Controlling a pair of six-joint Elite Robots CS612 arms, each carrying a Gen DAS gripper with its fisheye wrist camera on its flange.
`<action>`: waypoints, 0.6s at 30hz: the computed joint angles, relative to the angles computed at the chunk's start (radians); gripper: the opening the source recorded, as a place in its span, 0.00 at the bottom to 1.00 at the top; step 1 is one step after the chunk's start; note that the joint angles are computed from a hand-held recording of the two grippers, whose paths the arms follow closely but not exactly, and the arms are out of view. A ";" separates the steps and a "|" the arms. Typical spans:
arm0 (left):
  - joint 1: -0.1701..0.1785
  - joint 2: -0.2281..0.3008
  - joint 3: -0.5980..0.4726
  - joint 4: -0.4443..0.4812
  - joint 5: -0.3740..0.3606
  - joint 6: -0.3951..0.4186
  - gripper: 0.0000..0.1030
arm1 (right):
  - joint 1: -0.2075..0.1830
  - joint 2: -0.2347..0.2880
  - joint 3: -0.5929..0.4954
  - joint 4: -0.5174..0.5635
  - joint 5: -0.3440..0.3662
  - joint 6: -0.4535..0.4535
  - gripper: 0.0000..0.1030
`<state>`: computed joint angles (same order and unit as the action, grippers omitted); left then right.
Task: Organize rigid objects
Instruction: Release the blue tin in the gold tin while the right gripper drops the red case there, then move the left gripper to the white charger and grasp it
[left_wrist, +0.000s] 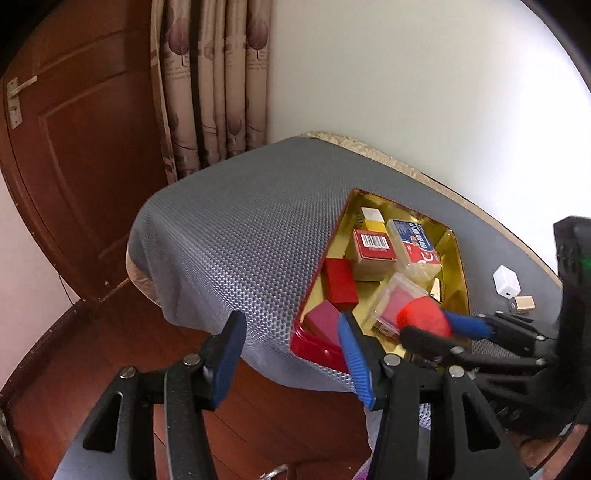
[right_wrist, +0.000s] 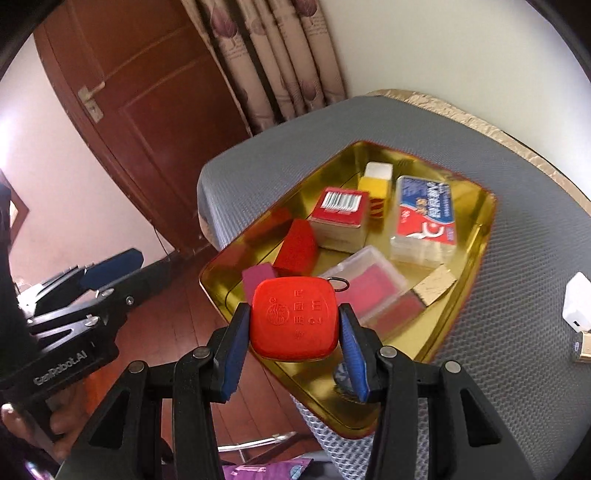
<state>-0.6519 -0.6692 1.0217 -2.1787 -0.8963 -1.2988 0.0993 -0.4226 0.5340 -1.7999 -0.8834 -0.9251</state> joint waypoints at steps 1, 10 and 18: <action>0.001 0.001 0.001 -0.008 -0.003 0.003 0.51 | 0.005 -0.006 0.018 -0.032 -0.018 0.001 0.42; 0.005 -0.006 0.014 -0.022 -0.021 -0.014 0.51 | 0.014 -0.012 0.043 -0.072 -0.043 0.008 0.44; 0.004 -0.003 0.007 -0.001 -0.017 -0.024 0.52 | -0.046 0.001 0.026 -0.184 0.136 0.207 0.53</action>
<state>-0.6480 -0.6723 1.0284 -2.1795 -0.9132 -1.3230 0.0528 -0.4212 0.5597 -1.9841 -0.7471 -0.7183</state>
